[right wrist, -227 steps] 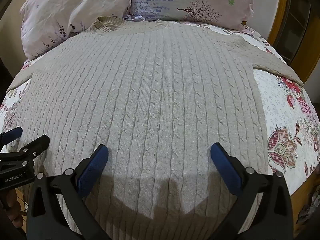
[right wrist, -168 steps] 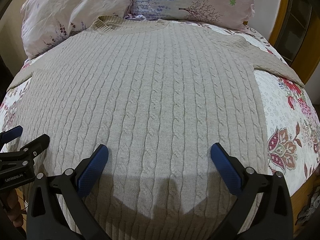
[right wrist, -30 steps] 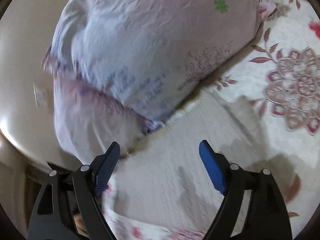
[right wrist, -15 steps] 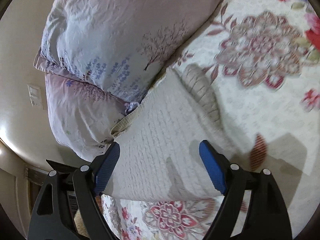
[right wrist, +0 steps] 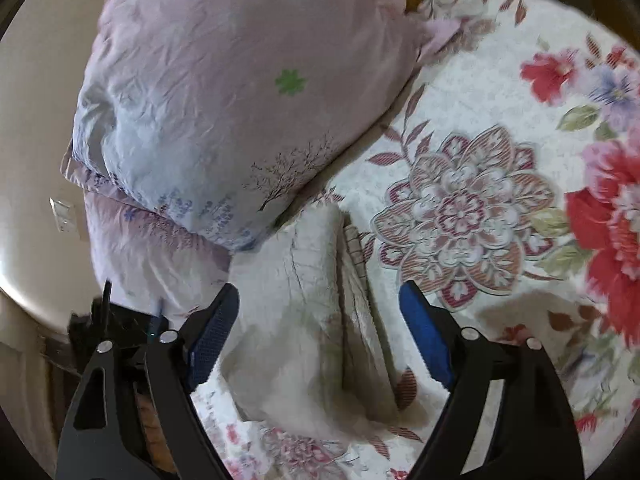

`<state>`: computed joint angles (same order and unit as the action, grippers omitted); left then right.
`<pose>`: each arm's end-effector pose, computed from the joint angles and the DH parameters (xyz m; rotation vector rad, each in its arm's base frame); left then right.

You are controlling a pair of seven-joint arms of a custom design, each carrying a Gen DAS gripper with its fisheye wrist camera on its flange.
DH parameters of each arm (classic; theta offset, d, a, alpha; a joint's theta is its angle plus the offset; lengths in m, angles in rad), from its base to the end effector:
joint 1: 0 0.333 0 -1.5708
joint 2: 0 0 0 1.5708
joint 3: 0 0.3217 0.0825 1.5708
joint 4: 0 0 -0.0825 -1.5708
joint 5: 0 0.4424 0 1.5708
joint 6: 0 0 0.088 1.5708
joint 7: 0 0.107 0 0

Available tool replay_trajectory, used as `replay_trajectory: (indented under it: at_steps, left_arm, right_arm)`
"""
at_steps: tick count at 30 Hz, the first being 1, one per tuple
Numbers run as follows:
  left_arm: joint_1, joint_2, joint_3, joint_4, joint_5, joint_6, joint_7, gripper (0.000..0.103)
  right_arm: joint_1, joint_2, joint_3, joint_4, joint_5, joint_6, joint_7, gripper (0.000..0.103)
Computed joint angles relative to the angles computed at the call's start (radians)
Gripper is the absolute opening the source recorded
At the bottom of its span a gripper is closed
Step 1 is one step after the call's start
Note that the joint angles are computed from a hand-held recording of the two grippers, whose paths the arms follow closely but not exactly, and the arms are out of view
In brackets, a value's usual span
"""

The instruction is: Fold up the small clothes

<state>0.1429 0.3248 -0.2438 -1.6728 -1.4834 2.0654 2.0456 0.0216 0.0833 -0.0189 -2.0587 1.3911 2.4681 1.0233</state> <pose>0.7249 -0.1074 0.4565 1.5758 -1.2499 1.3942 0.6425 -0.0001 0.4024 -1.1043 1.8208 0.3039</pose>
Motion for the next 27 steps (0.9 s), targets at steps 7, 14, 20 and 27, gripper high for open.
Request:
replay_trajectory:
  at_steps: [7, 14, 20, 27]
  left_arm:
    - [-0.054, -0.11, 0.099, -0.111, 0.647, 0.232, -0.173, 0.075]
    - [-0.064, -0.08, 0.054, -0.117, 0.73, 0.247, -0.205, 0.085]
    - [0.0, -0.052, 0.02, -0.099, 0.525, 0.181, -0.027, 0.036]
    - [0.026, -0.206, 0.116, -0.174, 0.582, 0.168, 0.162, 0.046]
  right_arm:
    - [-0.028, 0.183, 0.027, 0.19, -0.166, -0.218, 0.117, 0.097]
    - [-0.006, 0.217, 0.073, 0.228, -0.282, -0.152, 0.122, 0.055]
    - [-0.011, 0.15, 0.105, 0.156, -0.075, -0.117, 0.002, 0.038]
    - [0.087, 0.146, 0.112, 0.175, -0.079, -0.072, -0.076, 0.04]
